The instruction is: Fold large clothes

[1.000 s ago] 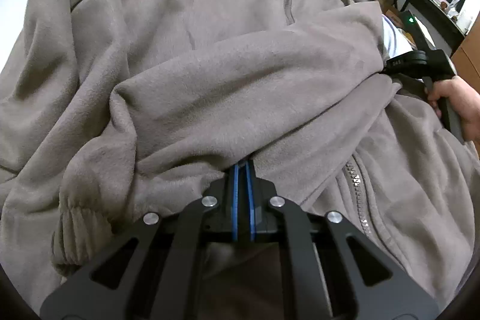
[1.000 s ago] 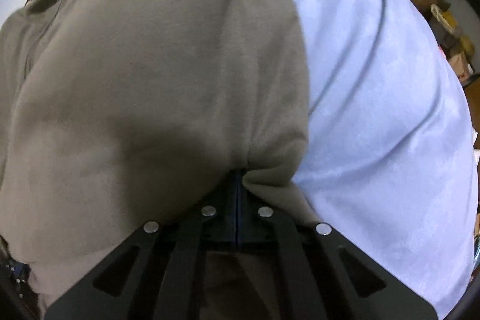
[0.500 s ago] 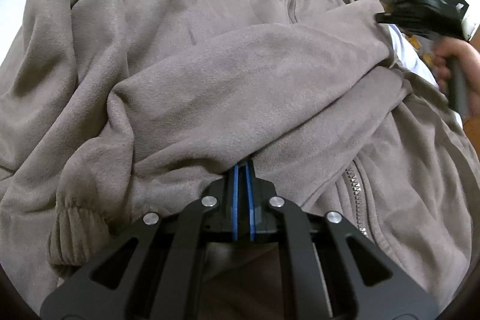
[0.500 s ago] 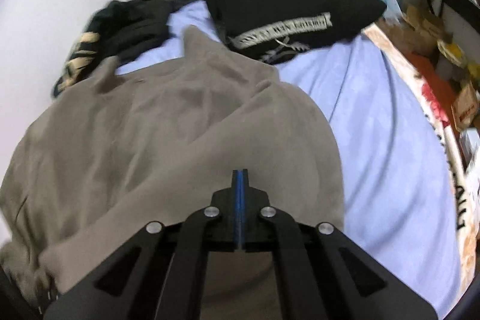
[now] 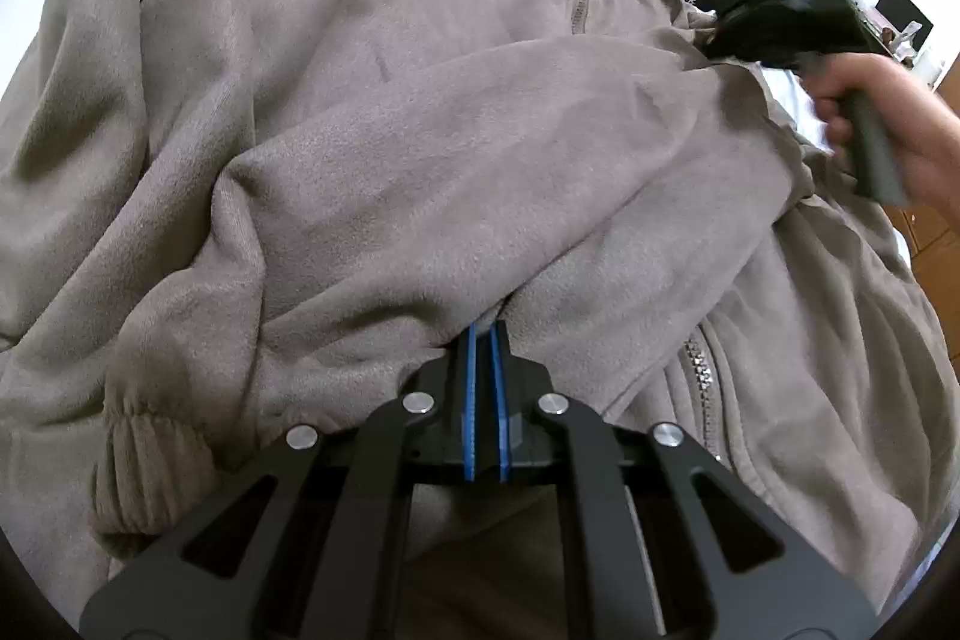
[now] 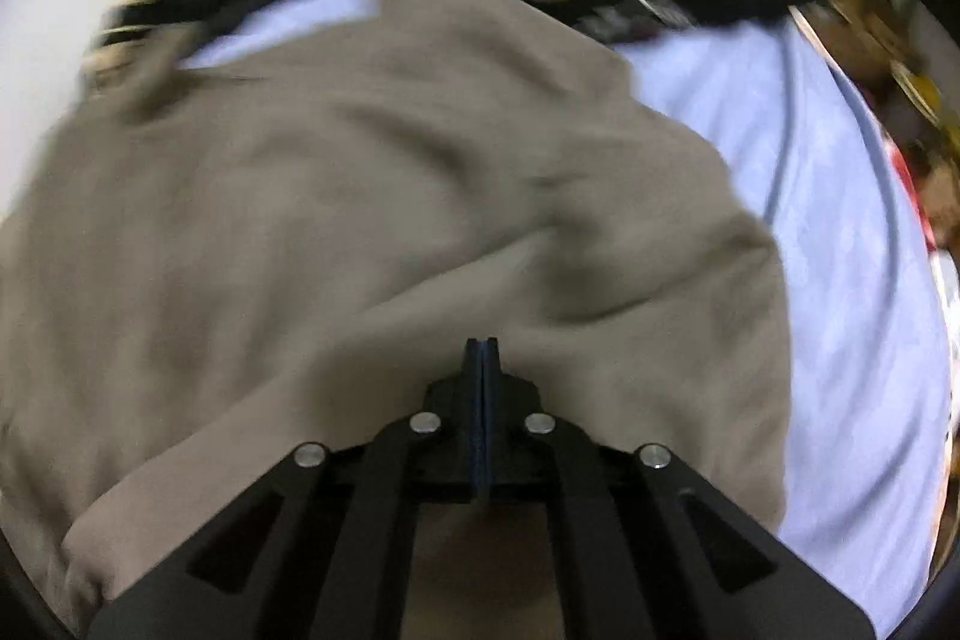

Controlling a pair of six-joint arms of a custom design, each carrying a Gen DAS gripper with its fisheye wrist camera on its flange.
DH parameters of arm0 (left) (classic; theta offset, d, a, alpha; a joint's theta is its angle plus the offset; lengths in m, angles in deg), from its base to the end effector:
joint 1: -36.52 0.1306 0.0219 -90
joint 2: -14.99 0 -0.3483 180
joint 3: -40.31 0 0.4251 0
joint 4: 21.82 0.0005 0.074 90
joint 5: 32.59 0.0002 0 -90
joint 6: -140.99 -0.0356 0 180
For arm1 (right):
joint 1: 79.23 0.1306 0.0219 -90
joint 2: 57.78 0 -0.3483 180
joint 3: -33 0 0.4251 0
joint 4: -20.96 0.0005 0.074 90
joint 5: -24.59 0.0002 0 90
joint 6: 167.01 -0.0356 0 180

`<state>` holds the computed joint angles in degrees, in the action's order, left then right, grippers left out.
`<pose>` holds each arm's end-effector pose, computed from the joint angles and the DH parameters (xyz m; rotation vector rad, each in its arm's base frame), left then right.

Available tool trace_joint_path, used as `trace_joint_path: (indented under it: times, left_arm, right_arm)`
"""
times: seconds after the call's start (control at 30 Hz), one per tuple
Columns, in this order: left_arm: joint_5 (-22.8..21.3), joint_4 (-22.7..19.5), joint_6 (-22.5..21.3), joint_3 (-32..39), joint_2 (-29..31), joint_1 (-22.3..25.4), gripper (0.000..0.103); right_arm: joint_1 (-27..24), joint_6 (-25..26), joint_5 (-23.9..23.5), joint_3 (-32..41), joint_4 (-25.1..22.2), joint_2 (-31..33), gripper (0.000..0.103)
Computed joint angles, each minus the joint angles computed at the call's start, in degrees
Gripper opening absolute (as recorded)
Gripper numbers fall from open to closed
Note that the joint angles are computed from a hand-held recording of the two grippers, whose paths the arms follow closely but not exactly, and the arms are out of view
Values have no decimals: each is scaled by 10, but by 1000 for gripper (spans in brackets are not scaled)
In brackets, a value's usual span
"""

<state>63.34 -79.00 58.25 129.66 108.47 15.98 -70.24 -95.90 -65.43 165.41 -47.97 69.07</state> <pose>0.4849 -0.1861 0.3516 0.3431 2.6425 -0.2977 0.6943 0.1093 0.3524 0.2317 2.6764 0.1536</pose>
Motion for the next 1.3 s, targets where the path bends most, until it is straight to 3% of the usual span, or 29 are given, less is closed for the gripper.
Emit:
trace_joint_path:
  times: [0.3, 0.47, 0.57, 0.67, 0.77, 0.9, 0.97, 1.1, 1.2, 1.23, 1.3]
  left_arm:
    - [11, -1, 5, 5, 5, 4, 8]
    - [14, 1, 5, 2, 3, 5, 8]
    - [19, 4, 3, -3, -3, 7, 8]
    - [14, 8, -1, -7, -5, 6, 8]
    - [-3, 14, -7, -12, -9, -1, 8]
    - [-22, 28, -22, -36, -25, -6, 8]
    - [-43, 26, -26, -42, -28, -12, 8]
    - [-55, 9, -31, -36, -29, -17, 8]
    - [-12, -16, -23, -32, -54, -9, 8]
    - [2, -33, -22, -31, -74, -5, 10]
    - [24, -69, -24, -35, -123, 8, 28]
  right_arm:
    - [75, -34, -41, -318, 49, -261, 6]
    - [114, -112, -46, -491, 58, -440, 7]
    - [123, -138, -48, -538, 56, -512, 7]
    - [152, -161, -8, -592, 54, -591, 8]
    - [163, -179, 29, -636, 66, -633, 9]
    - [130, -277, -65, -758, 205, -700, 11]
    - [131, -282, -60, -802, 249, -719, 3]
    - [121, -271, -80, -802, 261, -712, 2]
    - [122, -270, -79, -803, 267, -711, 2]
    - [122, -271, -79, -805, 269, -714, 2]
    - [123, -272, -79, -807, 271, -717, 2]
